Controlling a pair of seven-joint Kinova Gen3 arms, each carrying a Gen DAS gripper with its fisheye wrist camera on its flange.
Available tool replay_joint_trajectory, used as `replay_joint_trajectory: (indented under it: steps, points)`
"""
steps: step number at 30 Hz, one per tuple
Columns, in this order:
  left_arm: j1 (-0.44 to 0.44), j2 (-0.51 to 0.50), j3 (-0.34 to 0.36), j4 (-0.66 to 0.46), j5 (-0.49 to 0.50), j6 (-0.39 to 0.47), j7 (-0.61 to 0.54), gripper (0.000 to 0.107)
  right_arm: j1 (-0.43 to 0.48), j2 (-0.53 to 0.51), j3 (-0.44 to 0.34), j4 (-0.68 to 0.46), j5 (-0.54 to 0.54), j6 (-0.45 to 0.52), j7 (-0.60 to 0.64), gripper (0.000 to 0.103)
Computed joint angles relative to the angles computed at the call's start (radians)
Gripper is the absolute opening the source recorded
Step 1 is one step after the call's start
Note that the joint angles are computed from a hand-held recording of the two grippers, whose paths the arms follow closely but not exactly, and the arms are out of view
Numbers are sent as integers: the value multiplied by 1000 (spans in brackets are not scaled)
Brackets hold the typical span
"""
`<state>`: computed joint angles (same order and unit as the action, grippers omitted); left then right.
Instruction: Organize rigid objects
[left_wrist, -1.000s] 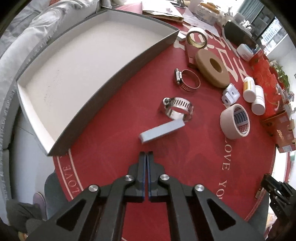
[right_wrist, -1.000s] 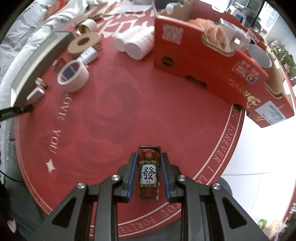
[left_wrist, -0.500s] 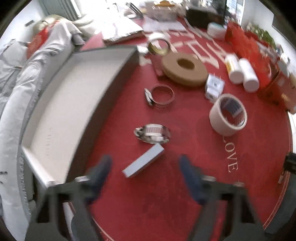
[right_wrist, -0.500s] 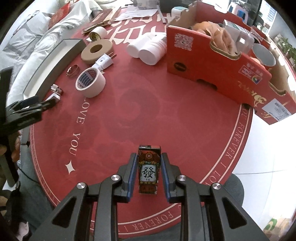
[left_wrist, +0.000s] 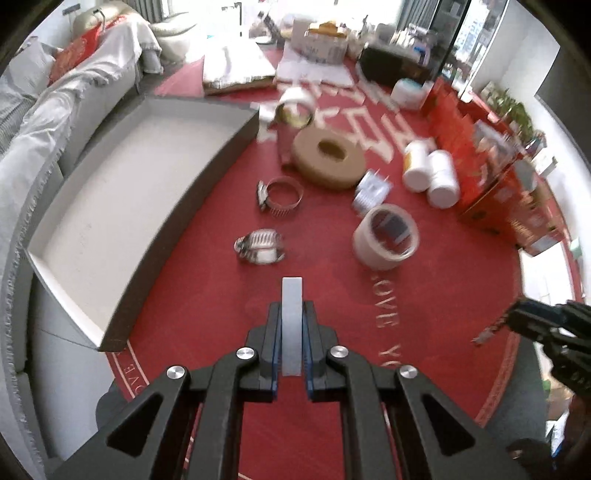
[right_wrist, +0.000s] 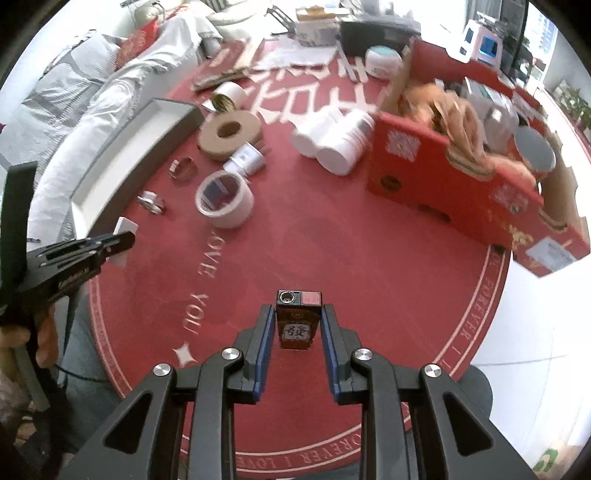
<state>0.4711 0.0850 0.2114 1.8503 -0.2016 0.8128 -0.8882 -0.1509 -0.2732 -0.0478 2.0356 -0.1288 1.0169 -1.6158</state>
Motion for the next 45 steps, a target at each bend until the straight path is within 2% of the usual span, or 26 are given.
replay_joint_trajectory:
  steps: [5,10,15,20,24,27,29,36,45]
  points:
    - [26,-59,22,-89,-62,115,107,10,-22,-25,-5,-70,-42,19,4,26]
    - [16,-107,52,-210,-133,249,199,10,-61,-31,-38,-198,-60,28,1,26]
    - [-27,-135,55,-321,-207,368,254,10,-106,30,-50,-341,-99,25,6,26]
    - [-89,-152,39,-384,-263,421,257,10,-143,119,-84,-486,-110,15,-31,26]
    - [-141,-157,28,-398,-312,434,265,10,-177,218,-101,-620,-122,29,-49,26]
    - [-169,-150,15,-376,-323,418,275,10,-215,288,-127,-716,-63,33,-99,26]
    - [-188,-145,-6,-347,-289,389,261,10,-245,331,-137,-752,-14,27,-133,26]
    - [-232,-80,-57,-232,-196,308,228,10,-279,425,-125,-720,-13,22,-175,27]
    - [-239,15,-105,-182,-136,255,190,10,-289,520,-112,-681,9,33,-194,27]
